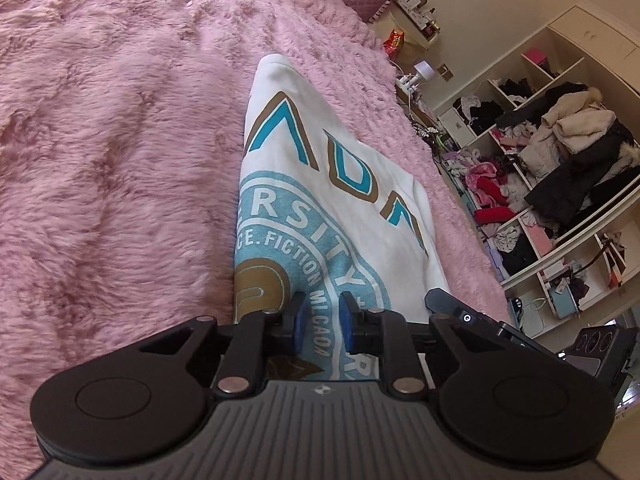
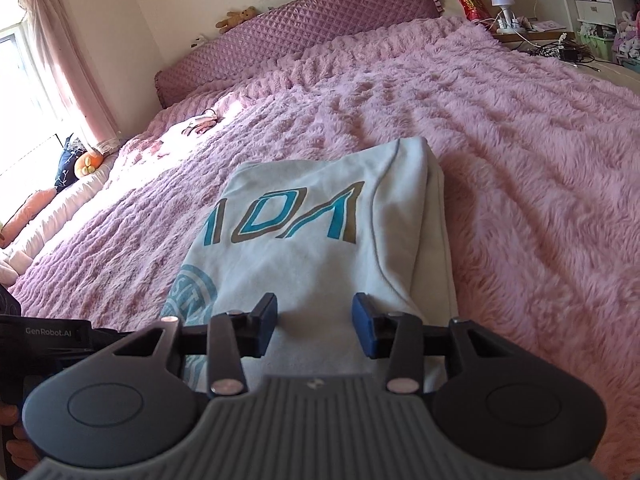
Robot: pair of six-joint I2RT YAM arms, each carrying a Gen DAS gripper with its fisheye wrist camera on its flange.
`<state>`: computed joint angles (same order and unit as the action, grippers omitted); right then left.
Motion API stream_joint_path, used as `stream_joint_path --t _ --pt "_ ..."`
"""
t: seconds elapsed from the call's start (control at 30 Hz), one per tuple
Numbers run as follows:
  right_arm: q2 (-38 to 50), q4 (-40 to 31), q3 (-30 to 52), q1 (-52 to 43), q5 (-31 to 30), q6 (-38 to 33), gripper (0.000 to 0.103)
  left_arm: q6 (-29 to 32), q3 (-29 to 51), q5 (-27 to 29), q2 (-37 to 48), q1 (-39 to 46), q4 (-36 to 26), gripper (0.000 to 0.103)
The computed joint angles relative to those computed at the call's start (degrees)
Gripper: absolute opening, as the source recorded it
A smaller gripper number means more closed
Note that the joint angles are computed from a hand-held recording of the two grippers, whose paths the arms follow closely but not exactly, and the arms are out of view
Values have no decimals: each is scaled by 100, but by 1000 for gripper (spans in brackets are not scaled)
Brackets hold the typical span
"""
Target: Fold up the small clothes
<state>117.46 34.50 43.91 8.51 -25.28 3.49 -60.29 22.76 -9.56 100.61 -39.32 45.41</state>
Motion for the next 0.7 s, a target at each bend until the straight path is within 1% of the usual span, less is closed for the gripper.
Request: stream_joint_path --t 0.03,0.07,0.1,0.17,0.23,0.3,0.4,0.47,0.57,0.6,0.67,0.7 --pt "-50 -39 -5 -8 -22 37 44 74 -110 193 22 84 330 42" --pt "-141 -137 -9 -27 -52 48 44 115 -209 432 108 217 711 52" --pt "-205 -225 -1 -38 -58 13 44 123 -305 686 208 380 1080 58" --pt "-395 -361 -25 -169 -266 -132 47 81 -459 1252 483 802 1796 59" --pt "-458 -549 75 -433 -608 -250 61 35 -582 1678 705 1188 2306 59" --pt "-430 -868 291 -753 -909 -444 67 48 -665 1909 907 1516 2662 60" --pt "-289 -1306 664 -1109 -1044 -862 67 -2 -645 2416 1330 2059 2999 60" --pt "-99 -1486 944 -1357 -1269 -909 68 -153 -584 2747 1743 2349 3351 60" --pt "499 -2359 1807 -1658 -2063 -890 69 -435 -361 3188 2371 2647 3850 60" --pt "728 -2602 2084 -1706 -2298 -815 69 -508 -275 3245 2541 2683 3970 60" --pt "1199 -2968 2617 -1755 -2716 -575 69 -608 -52 3406 2783 2771 4045 60" --pt "1363 -2993 2770 -1763 -2827 -426 69 -672 57 3469 2912 2786 4097 60"
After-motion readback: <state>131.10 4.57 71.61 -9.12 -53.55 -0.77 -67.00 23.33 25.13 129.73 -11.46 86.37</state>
